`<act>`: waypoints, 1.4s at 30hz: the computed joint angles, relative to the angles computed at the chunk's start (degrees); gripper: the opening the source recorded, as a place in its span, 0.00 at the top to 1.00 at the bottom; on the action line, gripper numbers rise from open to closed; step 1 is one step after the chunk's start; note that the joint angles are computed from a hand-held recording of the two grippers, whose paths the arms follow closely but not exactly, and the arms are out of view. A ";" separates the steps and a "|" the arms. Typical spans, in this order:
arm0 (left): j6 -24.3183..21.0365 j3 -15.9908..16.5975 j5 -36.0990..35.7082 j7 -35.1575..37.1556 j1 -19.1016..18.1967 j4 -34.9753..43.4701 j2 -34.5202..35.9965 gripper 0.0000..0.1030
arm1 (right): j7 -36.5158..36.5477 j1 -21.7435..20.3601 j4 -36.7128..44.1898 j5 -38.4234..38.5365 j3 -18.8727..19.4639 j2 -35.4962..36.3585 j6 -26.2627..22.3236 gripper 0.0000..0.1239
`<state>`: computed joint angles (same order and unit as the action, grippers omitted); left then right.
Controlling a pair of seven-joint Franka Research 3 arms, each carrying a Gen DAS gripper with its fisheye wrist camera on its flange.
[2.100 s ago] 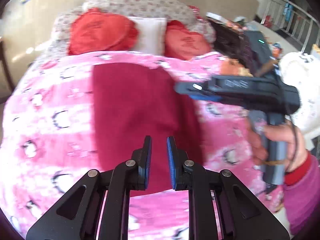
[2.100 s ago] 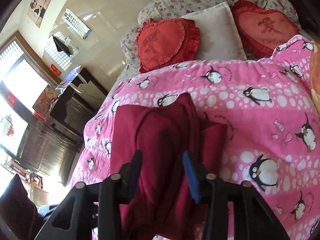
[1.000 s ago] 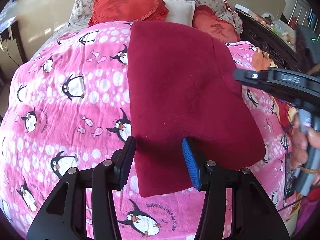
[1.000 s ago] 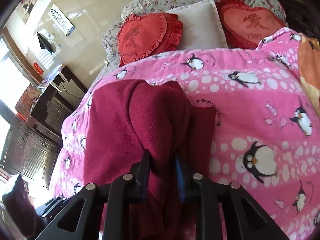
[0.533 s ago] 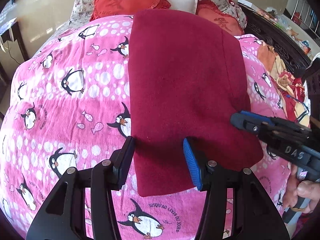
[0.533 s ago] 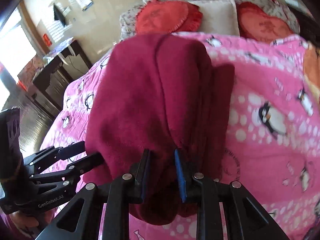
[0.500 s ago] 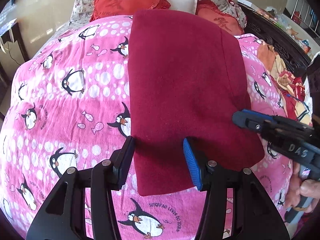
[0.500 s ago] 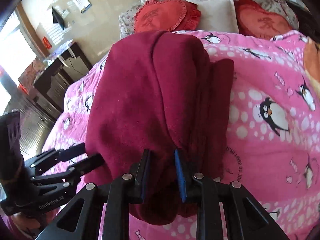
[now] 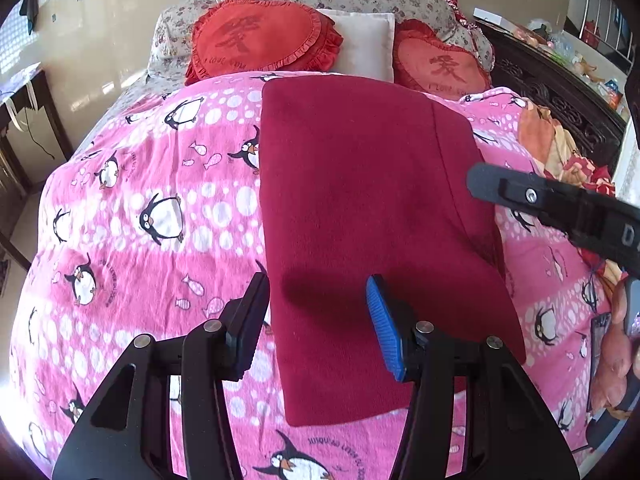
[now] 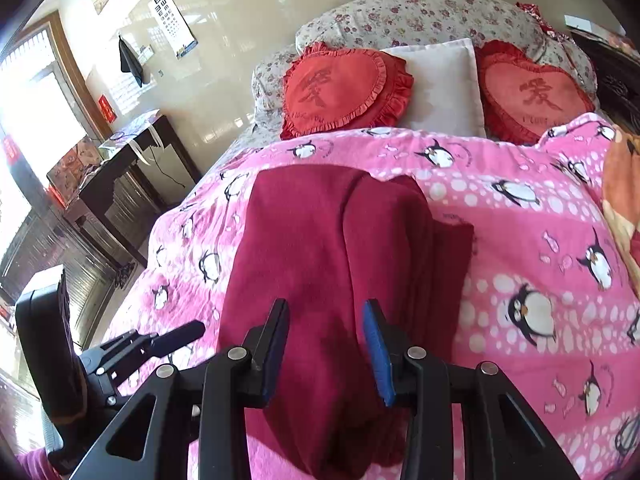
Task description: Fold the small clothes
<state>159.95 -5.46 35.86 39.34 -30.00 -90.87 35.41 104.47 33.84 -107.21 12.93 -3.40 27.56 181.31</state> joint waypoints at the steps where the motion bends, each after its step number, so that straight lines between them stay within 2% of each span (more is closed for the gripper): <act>1: -0.34 -0.20 -0.38 0.30 0.18 0.71 0.56 0.51 | 0.94 1.44 1.87 -0.26 -1.85 1.18 -0.82 0.71; 4: -1.23 -0.41 -1.39 1.13 0.31 2.93 2.29 0.43 | 3.19 2.08 6.98 -0.90 -4.00 4.64 -3.39 0.71; 7: -1.41 -0.24 -1.92 1.26 0.22 4.36 3.50 0.38 | 3.90 -0.88 11.95 -1.25 -2.22 8.05 -6.81 0.71; 10: -1.97 -0.69 -3.28 2.14 0.53 6.02 4.84 0.37 | 4.89 -2.16 14.75 -2.39 -1.68 10.39 -8.96 0.76; 15: -2.20 -0.27 -3.86 2.26 0.13 6.78 5.42 0.35 | 6.71 -1.27 15.63 -5.18 -2.92 10.46 -10.77 0.76; 21: -1.14 0.06 -3.89 1.75 0.25 4.87 4.10 0.35 | 3.99 -4.77 7.72 -3.36 2.69 4.65 -6.74 0.75; 26: -0.24 0.72 -2.97 0.02 -0.16 2.66 2.63 0.35 | 5.99 1.25 0.37 -5.53 -1.98 0.52 -5.29 0.72; 28: -0.18 0.81 -2.66 -0.68 -0.26 2.15 2.27 0.35 | 8.74 4.69 0.28 -7.58 -5.69 1.21 -7.49 0.71; 29: -0.23 0.57 -2.78 -0.77 -0.08 1.93 2.12 0.35 | 9.63 5.03 0.60 -8.39 -6.13 1.89 -8.40 0.71; 31: -0.10 -0.30 -3.53 -0.54 0.69 1.16 1.66 0.35 | 8.69 1.70 0.52 -7.58 -2.55 2.52 -7.64 0.71; 33: 1.48 -0.90 -4.28 -0.58 1.63 -0.37 0.85 0.35 | 8.03 -0.09 -0.55 -6.60 -0.62 1.64 -6.25 0.70; 34: 2.62 -1.37 -4.92 -0.40 2.39 -1.27 0.43 0.35 | 7.76 -0.67 -1.32 -6.08 0.00 0.92 -5.17 0.65; 35: 3.57 -1.95 -5.72 0.06 3.19 -1.85 0.21 0.35 | 7.80 -0.59 -2.24 -5.78 -0.20 0.39 -3.54 0.56; 37: 6.15 -3.80 -8.15 1.76 5.45 -2.85 0.20 0.31 | 8.70 1.18 -3.84 -5.20 -2.39 -0.41 -0.43 0.47; 39: 8.95 -6.16 -11.53 3.77 8.18 -3.66 0.73 0.23 | 8.43 0.79 -4.55 -3.59 -2.44 -0.65 1.34 0.46; 40: 9.80 -7.42 -13.31 4.85 9.44 -3.72 1.19 0.23 | 7.75 -0.76 -4.42 -2.53 -1.06 -0.52 1.41 0.45; 42: 10.41 -11.61 -17.35 8.82 13.05 -3.08 2.87 0.23 | 4.77 -7.71 -3.25 0.00 6.03 0.54 1.21 0.45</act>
<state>170.35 -17.08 18.51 48.15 -16.95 -93.95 38.28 109.23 26.12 -110.46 12.93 2.63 28.11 182.53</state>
